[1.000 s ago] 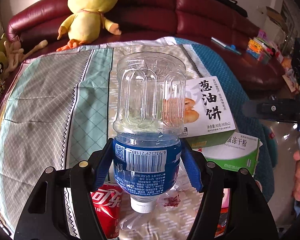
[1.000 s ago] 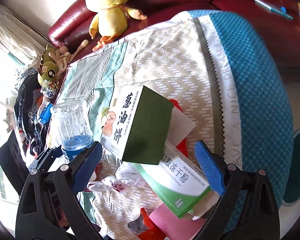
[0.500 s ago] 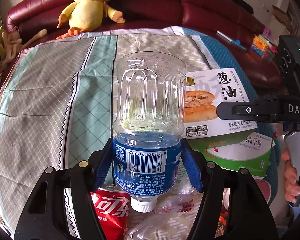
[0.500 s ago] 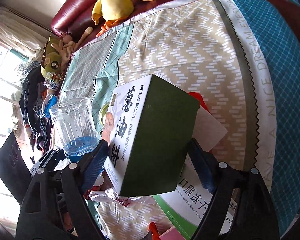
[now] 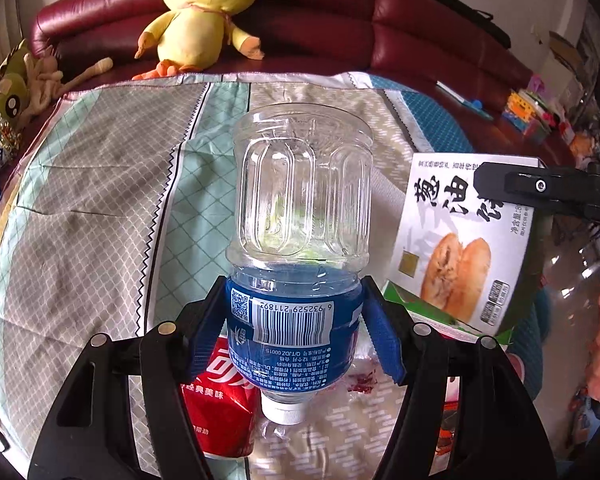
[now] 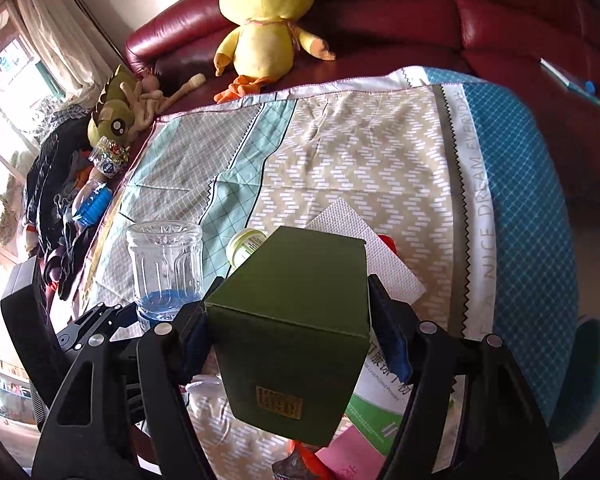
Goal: Collect trash
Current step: 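Lift the water bottle with the left gripper while the right gripper grasps the green snack box, then carry the bottle and box over the teal bin and open the left gripper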
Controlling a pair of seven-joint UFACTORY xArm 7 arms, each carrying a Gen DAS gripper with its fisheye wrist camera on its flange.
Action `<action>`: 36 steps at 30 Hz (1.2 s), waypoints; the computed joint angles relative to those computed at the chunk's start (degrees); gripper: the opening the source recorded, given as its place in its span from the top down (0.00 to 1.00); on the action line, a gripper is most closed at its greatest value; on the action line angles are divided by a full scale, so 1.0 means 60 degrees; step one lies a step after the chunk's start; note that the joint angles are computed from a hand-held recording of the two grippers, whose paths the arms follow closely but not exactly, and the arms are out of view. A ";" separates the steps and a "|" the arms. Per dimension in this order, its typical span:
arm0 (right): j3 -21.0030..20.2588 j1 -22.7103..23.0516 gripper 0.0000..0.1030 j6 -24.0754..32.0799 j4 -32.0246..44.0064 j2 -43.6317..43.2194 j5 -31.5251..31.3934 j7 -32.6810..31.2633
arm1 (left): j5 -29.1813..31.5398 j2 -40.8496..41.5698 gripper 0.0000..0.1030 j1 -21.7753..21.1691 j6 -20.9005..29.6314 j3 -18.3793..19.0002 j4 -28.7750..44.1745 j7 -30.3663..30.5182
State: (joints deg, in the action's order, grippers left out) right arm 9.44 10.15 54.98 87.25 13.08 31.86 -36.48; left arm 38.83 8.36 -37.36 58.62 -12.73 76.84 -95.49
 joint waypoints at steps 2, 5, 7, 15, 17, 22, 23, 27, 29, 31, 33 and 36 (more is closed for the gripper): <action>-0.0053 0.0006 0.36 -0.0323 -0.0472 -0.0378 -0.0168 -0.0185 | 0.0077 0.0098 0.36 -0.0102 0.0055 -0.0050 0.0170 -0.0059; -0.0157 -0.0057 0.36 -0.0652 -0.1190 -0.0886 -0.0191 -0.0718 | 0.0214 0.0351 0.36 -0.0327 0.0148 -0.0076 0.0461 -0.0173; -0.0224 -0.0054 0.36 -0.0511 -0.1604 -0.1119 -0.0297 -0.1041 | 0.0191 0.0496 0.36 -0.0420 0.0008 -0.0039 0.0498 -0.0262; -0.0397 0.0047 0.35 0.0145 -0.2252 -0.1204 -0.0935 -0.1055 | -0.0241 0.0568 0.35 -0.0572 -0.0701 0.0064 -0.0037 -0.0563; -0.0376 0.0092 0.35 0.0177 -0.2335 -0.1235 -0.1024 -0.1046 | -0.0256 0.0530 0.36 -0.0604 -0.0679 0.0060 -0.0084 -0.0555; -0.0409 0.0115 0.38 -0.0087 -0.2829 -0.1964 -0.0227 -0.1741 | -0.0093 0.0221 0.36 -0.0666 -0.0318 -0.0012 -0.0246 -0.0804; -0.0473 0.0095 0.38 0.0013 -0.2779 -0.2085 0.0035 -0.1868 | -0.0082 0.0142 0.36 -0.0659 -0.0240 -0.0036 -0.0268 -0.0860; -0.0727 0.0014 0.38 -0.0137 -0.2579 -0.2429 0.0468 -0.2053 | 0.0184 -0.0072 0.36 -0.0658 0.0185 -0.0181 -0.0101 -0.1028; -0.0903 -0.0115 0.38 -0.0256 -0.2434 -0.2472 0.0595 -0.1965 | 0.0354 0.0013 0.36 -0.0690 0.0295 -0.0253 0.0235 -0.0892; -0.1101 -0.0317 0.38 -0.0292 -0.2287 -0.2461 0.0789 -0.1934 | 0.0578 0.0324 0.36 -0.0799 0.0413 -0.0286 0.0828 -0.0564; -0.1295 -0.0574 0.38 -0.0396 -0.2188 -0.2429 0.0907 -0.1854 | 0.0856 0.0806 0.36 -0.1030 0.0629 -0.0226 0.1636 -0.0195; -0.1620 -0.1082 0.37 -0.0438 -0.2030 -0.2330 0.1131 -0.1752 | 0.0999 0.1654 0.36 -0.1376 0.0602 0.0020 0.2997 0.0582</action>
State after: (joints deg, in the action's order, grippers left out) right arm -0.28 3.66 52.36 75.07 -0.90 38.65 -46.99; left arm 44.82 18.28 -45.62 62.23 -12.61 94.82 -92.00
